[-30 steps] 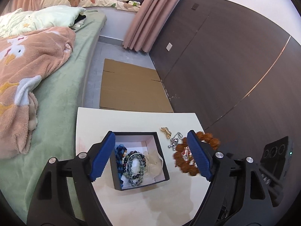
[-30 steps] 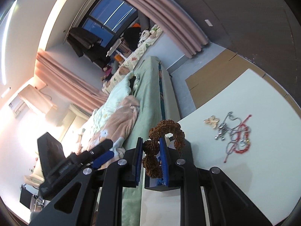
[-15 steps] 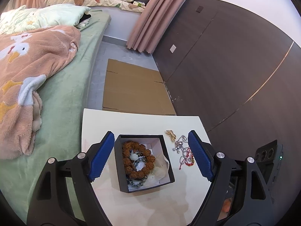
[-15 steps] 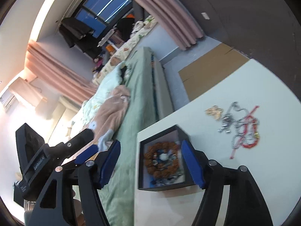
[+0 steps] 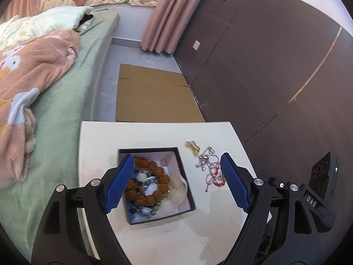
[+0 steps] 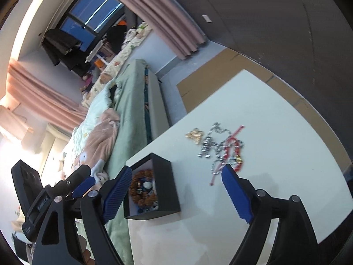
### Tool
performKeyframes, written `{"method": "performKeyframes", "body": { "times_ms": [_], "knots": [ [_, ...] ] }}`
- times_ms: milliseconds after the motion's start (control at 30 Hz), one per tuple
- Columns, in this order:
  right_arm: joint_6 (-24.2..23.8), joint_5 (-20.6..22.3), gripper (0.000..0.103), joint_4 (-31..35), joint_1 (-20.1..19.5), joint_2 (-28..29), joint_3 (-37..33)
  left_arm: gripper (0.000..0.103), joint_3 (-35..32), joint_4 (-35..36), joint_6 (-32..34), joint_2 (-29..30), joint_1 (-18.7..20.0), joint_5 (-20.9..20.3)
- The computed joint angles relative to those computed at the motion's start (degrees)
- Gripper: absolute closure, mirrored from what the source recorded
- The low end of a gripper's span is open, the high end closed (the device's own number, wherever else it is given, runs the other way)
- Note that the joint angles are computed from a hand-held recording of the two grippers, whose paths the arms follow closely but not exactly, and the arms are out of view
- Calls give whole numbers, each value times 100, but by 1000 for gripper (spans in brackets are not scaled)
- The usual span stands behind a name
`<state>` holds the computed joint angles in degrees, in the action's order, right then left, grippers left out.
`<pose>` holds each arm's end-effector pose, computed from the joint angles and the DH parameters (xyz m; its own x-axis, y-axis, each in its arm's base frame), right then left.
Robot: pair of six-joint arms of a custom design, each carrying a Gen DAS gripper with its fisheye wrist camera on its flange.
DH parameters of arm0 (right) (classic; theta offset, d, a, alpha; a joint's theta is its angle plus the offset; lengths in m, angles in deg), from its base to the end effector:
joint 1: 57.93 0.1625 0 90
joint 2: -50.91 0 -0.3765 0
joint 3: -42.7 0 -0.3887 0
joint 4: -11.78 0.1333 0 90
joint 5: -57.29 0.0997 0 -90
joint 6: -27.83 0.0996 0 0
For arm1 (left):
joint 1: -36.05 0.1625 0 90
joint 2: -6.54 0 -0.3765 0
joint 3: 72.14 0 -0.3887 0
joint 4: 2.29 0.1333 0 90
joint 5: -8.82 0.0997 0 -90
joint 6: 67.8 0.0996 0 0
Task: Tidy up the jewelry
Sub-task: 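Lower the brown bead bracelet into the black box and open the right gripper, then grasp the gold butterfly brooch with the left gripper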
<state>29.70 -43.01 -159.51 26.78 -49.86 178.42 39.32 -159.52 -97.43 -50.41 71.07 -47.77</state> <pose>0.0792 -0.3970 0.3142 -0.9652 0.2418 0.0998 0.0952 0.6799 -0.7271 -0.3396 -0.4677 0.1024 -0.8976 0.2570 -0.3580 0.4085 0.7902 -0.4569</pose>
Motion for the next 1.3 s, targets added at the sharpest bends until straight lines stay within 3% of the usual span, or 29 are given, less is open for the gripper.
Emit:
{"method": "performKeyframes", "body": {
  "times_ms": [233,400,467,567,933,1167,1300],
  "knots": [
    [179,-48,20,362,-315,-318,-6,23,-266,41,200,444,-128,-145],
    [367,67,14,581,-543,-463,-46,23,-539,118,311,742,-131,-266],
    [403,23,7,625,-574,-434,-115,23,-733,258,387,927,-131,-262],
    [481,-37,7,743,-610,-397,-212,23,-1017,408,513,1207,-110,-281],
    [780,405,7,1079,-1022,-260,-559,57,-2230,1335,550,2063,212,-332],
    [785,357,9,1062,-989,-60,-742,66,-2993,2201,308,2561,388,-301],
    [832,536,10,1192,-1100,-86,-748,69,-3358,2689,50,2825,443,-158]
  ]
}}
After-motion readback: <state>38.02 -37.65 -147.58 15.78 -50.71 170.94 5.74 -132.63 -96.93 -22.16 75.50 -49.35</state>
